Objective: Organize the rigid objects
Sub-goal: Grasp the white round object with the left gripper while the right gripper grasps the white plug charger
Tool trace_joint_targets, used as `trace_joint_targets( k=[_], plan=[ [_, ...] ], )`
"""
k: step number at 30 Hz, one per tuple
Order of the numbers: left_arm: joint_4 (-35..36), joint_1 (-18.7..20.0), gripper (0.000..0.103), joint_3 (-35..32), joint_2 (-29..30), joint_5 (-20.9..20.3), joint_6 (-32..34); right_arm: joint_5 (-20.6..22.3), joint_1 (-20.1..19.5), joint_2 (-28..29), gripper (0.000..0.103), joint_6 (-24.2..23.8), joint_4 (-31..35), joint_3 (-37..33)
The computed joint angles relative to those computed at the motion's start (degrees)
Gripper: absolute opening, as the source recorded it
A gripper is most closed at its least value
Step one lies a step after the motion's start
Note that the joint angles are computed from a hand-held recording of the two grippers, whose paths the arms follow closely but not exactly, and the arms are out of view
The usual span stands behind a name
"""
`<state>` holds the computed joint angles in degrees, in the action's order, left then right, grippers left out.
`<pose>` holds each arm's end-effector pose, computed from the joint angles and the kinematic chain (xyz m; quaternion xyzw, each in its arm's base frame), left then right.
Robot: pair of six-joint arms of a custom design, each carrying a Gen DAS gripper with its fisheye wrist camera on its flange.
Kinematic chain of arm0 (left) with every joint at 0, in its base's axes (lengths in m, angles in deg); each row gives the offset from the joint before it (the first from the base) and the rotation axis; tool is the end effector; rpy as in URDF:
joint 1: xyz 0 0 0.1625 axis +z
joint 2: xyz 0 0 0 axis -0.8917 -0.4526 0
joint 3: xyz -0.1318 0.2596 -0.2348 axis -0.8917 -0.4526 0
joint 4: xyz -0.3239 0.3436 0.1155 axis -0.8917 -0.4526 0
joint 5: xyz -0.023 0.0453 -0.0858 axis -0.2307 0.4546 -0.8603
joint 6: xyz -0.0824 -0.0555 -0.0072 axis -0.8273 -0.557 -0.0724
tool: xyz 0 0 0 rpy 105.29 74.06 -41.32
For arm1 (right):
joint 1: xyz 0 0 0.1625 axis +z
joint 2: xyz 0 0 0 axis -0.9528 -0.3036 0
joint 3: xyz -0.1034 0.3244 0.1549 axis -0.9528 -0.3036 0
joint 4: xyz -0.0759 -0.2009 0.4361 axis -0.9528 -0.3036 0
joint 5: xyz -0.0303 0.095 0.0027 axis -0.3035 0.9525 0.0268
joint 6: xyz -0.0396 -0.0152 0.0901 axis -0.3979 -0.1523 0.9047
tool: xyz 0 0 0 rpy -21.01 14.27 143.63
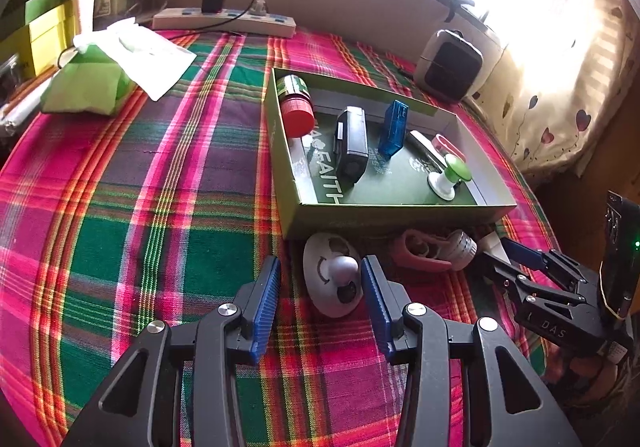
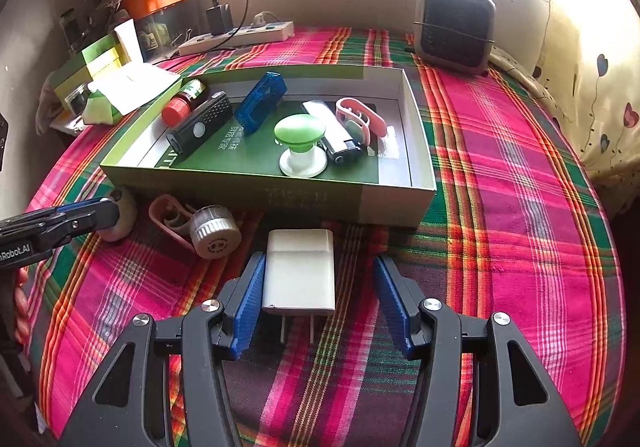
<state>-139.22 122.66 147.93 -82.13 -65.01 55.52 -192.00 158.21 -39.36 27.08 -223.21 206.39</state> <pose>-0.2063 -0.6714 -0.0154 0.3331 0.9237 -0.1435 0.1230 0.0337 -0.5511 0.1529 -0.0085 -0.8442 0.3761 0.3818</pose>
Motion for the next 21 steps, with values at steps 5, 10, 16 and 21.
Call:
trace_joint_targets(
  k=[5, 10, 16, 21],
  plan=[
    [-0.48, 0.06, 0.041, -0.13, 0.19, 0.07, -0.79, 0.72, -0.29, -0.43, 0.047, 0.62, -0.20, 0.39],
    [-0.96, -0.31, 0.039, 0.12, 0.26, 1.16, -0.69, 1.67, -0.75, -1.28, 0.037, 1.33, -0.24, 1.01],
    [-1.25, -0.38, 0.027, 0.44, 0.05, 0.70, -0.64, 2.40, -0.92, -1.65, 0.035, 1.36, -0.02, 1.33],
    [-1.89, -0.32, 0.026, 0.77, -0.27, 0.77, -0.82, 2.87, -1.05, -1.96, 0.035, 1.54, 0.11, 1.60]
  ],
)
